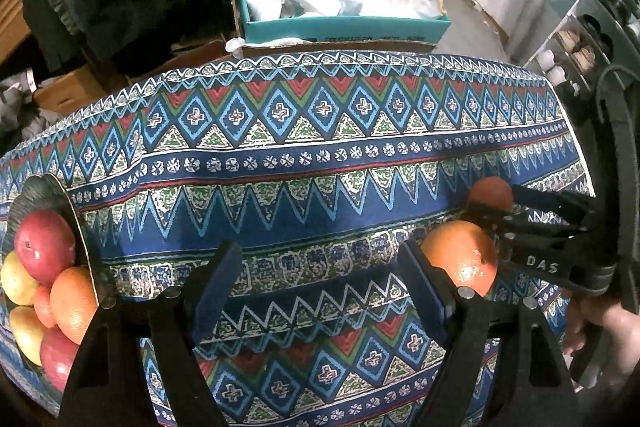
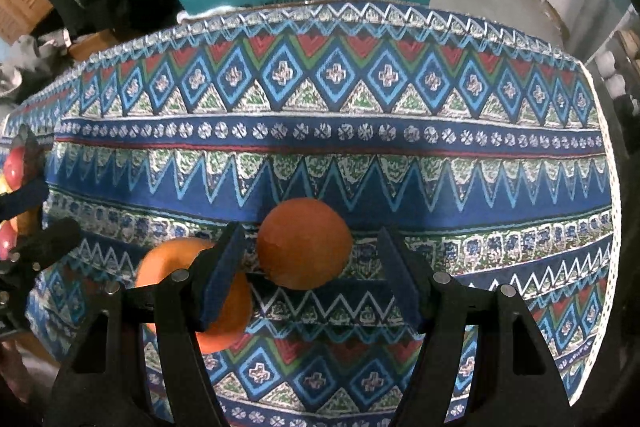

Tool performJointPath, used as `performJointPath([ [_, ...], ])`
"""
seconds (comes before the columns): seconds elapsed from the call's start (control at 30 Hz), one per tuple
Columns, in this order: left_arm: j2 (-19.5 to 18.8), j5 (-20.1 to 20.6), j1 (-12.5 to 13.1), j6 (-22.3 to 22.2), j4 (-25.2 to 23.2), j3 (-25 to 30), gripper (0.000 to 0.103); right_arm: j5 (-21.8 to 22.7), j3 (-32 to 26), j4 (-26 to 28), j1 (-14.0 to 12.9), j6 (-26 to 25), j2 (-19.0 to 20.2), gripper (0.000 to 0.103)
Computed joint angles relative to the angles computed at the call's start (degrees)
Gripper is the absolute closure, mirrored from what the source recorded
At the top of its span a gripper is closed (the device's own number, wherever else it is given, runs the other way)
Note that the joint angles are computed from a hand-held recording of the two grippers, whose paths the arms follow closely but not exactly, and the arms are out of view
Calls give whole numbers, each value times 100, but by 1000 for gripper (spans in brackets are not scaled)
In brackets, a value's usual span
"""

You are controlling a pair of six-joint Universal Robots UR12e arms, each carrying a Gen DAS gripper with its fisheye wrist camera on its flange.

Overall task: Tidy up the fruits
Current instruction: 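Grasp an orange with the right tool while the left tool grasps the other orange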

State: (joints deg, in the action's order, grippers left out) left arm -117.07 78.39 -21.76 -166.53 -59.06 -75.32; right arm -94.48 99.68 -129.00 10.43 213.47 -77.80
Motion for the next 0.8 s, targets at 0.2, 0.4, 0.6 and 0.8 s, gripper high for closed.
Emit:
performJointPath([
  [0.2, -1, -125, -11, -7, -44, 21, 21, 169, 137, -284, -34, 13, -3, 52],
  [0.4, 41, -270, -89, 101, -56, 2, 21, -82, 206, -344, 2, 87, -128, 55],
  [0.6, 64, -483, -183, 195, -160, -4, 18, -156, 360, -390, -61, 257, -383, 55],
  [0.8, 60, -526, -296, 294, -271, -53, 16, -258, 529, -311, -39, 309, -600, 55],
])
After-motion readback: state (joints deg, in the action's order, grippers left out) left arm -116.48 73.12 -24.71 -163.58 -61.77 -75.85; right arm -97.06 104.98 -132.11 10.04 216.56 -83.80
